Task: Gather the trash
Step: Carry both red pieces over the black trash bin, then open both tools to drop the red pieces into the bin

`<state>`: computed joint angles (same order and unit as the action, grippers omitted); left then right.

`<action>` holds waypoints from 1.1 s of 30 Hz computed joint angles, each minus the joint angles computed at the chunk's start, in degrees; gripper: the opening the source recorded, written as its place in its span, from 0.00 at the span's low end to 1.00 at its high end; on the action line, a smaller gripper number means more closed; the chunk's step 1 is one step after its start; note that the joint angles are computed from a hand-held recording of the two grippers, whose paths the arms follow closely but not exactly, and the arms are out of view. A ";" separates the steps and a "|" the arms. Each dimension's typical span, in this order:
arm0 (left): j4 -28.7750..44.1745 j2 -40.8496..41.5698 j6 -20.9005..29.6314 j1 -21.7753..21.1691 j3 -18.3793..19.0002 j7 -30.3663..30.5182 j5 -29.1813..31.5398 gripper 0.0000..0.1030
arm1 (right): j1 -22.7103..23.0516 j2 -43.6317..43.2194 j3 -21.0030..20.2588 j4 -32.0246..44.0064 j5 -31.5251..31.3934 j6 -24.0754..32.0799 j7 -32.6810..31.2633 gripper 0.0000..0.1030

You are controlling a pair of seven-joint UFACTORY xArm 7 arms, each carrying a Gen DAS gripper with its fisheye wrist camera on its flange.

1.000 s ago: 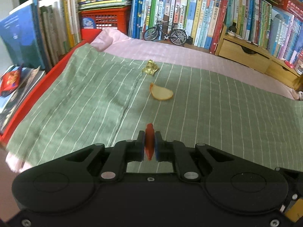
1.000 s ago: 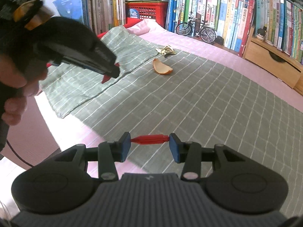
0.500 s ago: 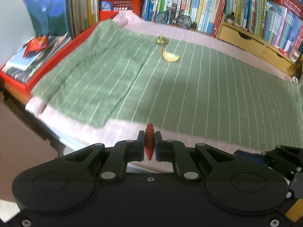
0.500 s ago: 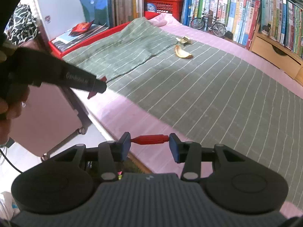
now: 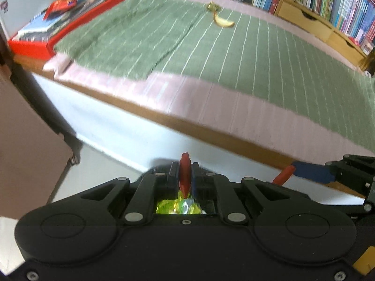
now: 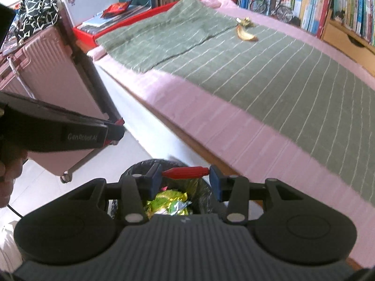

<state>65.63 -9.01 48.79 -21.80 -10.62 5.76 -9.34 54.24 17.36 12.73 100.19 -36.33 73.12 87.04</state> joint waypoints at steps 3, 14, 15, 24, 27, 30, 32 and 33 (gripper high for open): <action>-2.81 -1.39 0.40 0.19 0.49 0.66 -0.60 0.09 | -0.03 0.45 0.17 -0.64 0.76 -1.96 0.75 0.47; -8.46 -2.87 2.05 0.68 1.02 1.66 -1.54 0.09 | -0.35 2.16 -0.31 -0.73 4.83 -4.88 0.97 0.47; -8.69 -2.79 2.12 0.68 1.04 1.75 -1.67 0.09 | -0.36 2.27 -0.36 -0.70 5.07 -4.90 0.86 0.47; -8.92 -1.30 1.90 0.79 1.09 2.56 -2.06 0.09 | -0.82 2.64 -0.76 -1.05 6.35 -5.68 0.85 0.47; -8.68 -0.90 1.98 0.85 1.06 2.68 -2.06 0.09 | -0.92 2.79 -0.82 -1.02 6.48 -5.95 0.50 0.47; -8.48 -0.51 1.93 0.96 1.14 3.07 -2.22 0.10 | -0.90 3.06 -0.89 -0.75 6.69 -6.03 0.39 0.48; -8.33 -0.29 2.01 1.02 1.13 3.09 -2.23 0.11 | -0.80 3.27 -0.95 -0.47 6.82 -5.93 0.39 0.50; -8.30 -0.29 2.11 1.07 1.10 2.94 -2.17 0.12 | -0.77 3.31 -0.98 -0.42 6.89 -5.92 0.37 0.51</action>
